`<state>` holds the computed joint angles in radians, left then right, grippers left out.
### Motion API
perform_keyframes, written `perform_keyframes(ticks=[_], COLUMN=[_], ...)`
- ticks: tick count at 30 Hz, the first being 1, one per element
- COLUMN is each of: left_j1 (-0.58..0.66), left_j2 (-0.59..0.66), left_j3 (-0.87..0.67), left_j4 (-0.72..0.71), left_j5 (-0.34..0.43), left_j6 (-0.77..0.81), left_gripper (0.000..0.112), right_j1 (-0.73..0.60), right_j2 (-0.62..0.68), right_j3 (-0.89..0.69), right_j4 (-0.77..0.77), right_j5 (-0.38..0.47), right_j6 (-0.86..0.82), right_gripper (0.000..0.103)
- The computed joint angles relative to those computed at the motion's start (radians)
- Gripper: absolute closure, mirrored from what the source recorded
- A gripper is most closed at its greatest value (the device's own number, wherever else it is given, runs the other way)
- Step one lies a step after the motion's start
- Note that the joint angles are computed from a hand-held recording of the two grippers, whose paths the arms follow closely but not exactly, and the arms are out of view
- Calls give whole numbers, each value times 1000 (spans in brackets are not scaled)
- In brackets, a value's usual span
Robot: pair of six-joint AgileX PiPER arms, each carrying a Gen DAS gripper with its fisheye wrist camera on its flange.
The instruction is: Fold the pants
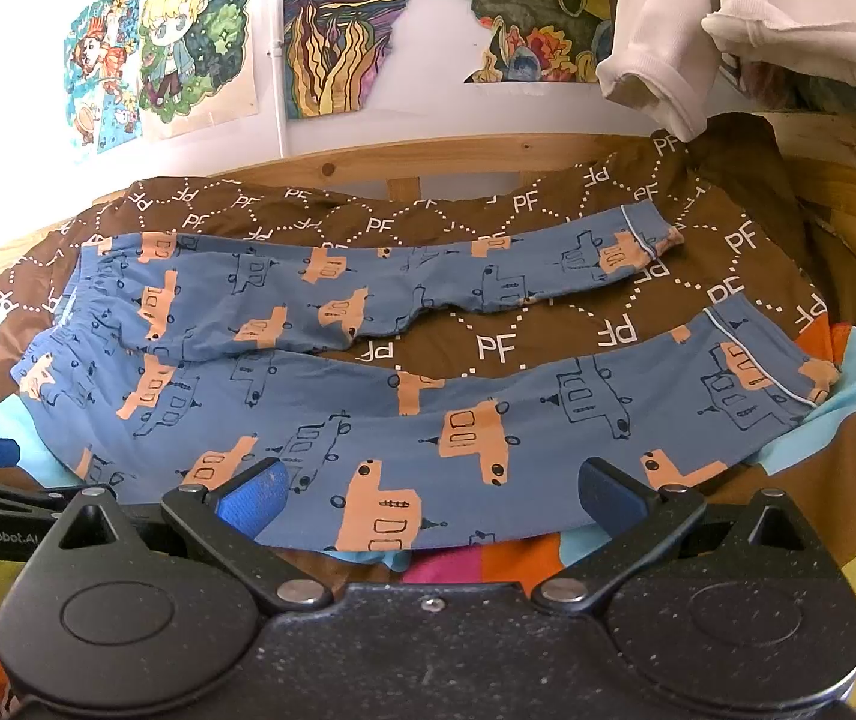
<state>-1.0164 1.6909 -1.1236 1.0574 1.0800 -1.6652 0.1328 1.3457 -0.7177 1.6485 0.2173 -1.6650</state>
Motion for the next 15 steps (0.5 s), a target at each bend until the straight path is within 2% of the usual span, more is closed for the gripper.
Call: perform_keyframes(ticks=[6, 8, 11, 15], left_j1=[1, 4, 18, 67], left_j2=[-2, -1, -11, -28], left_j3=[1, 1, 9, 10], left_j4=[-6, -8, -9, 6], left_j5=[1, -1, -26, -75], left_j6=[5, 8, 16, 38], left_gripper=[9, 9, 9, 9], right_j1=[-6, 2, 3, -29], right_j2=[11, 6, 12, 66], right_j3=[-12, 1, -4, -63], right_j4=[-34, 16, -6, -47], right_j5=[9, -1, 1, 61], right_j6=[33, -17, -5, -31], right_gripper=[1, 1, 1, 1])
